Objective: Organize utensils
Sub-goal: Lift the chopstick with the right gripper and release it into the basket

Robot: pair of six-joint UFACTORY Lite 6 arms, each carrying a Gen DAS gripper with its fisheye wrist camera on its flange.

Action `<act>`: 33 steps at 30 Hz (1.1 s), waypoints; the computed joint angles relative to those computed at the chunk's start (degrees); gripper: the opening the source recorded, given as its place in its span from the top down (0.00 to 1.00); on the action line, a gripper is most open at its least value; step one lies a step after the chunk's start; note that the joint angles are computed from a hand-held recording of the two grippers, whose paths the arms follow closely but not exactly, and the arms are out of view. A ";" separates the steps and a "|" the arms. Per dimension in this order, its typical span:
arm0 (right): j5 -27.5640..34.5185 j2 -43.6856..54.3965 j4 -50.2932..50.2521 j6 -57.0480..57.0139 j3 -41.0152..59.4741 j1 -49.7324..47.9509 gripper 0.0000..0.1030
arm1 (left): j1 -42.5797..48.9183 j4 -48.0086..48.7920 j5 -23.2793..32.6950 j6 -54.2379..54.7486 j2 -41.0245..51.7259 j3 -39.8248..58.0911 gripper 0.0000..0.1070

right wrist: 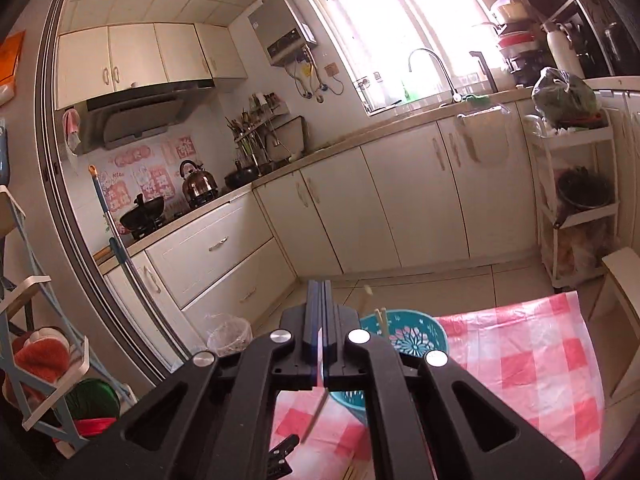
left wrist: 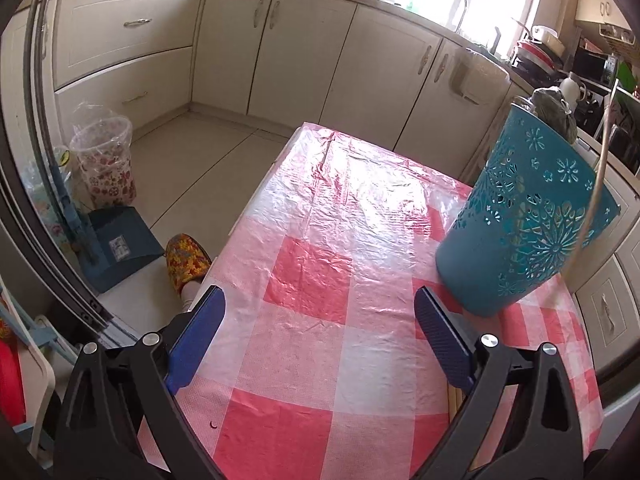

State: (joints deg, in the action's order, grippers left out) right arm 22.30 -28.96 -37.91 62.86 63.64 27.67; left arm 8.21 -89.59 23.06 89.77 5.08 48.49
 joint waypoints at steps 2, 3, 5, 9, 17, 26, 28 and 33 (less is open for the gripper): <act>0.61 0.08 2.51 -1.61 -0.55 -0.22 0.98 | 1.15 1.11 1.56 -1.68 1.17 0.84 0.14; 1.49 -0.46 4.89 -2.95 -1.57 -0.14 0.98 | 1.51 1.28 2.10 -2.02 1.72 1.22 0.14; 3.25 -3.12 8.49 -3.73 -6.24 1.32 0.98 | 1.71 1.95 2.63 -2.58 2.32 1.64 0.14; 3.23 -4.96 12.15 -0.40 -17.14 5.63 0.71 | 0.09 0.88 1.49 -0.01 1.34 0.76 0.14; 1.85 11.86 7.32 0.65 -12.87 13.44 0.62 | 6.11 8.26 2.82 -7.73 -3.05 -2.56 0.14; 5.87 48.85 8.36 -13.10 14.53 14.66 0.73 | 18.33 -5.41 7.44 -2.65 -4.44 -6.57 0.14; 7.03 52.09 8.11 -13.28 16.73 14.52 0.86 | 18.51 -4.89 7.72 -3.20 -3.15 -5.69 0.14; 5.14 44.99 5.60 -8.19 10.29 15.36 0.95 | 17.61 -5.87 7.50 -2.06 -3.30 -6.09 0.14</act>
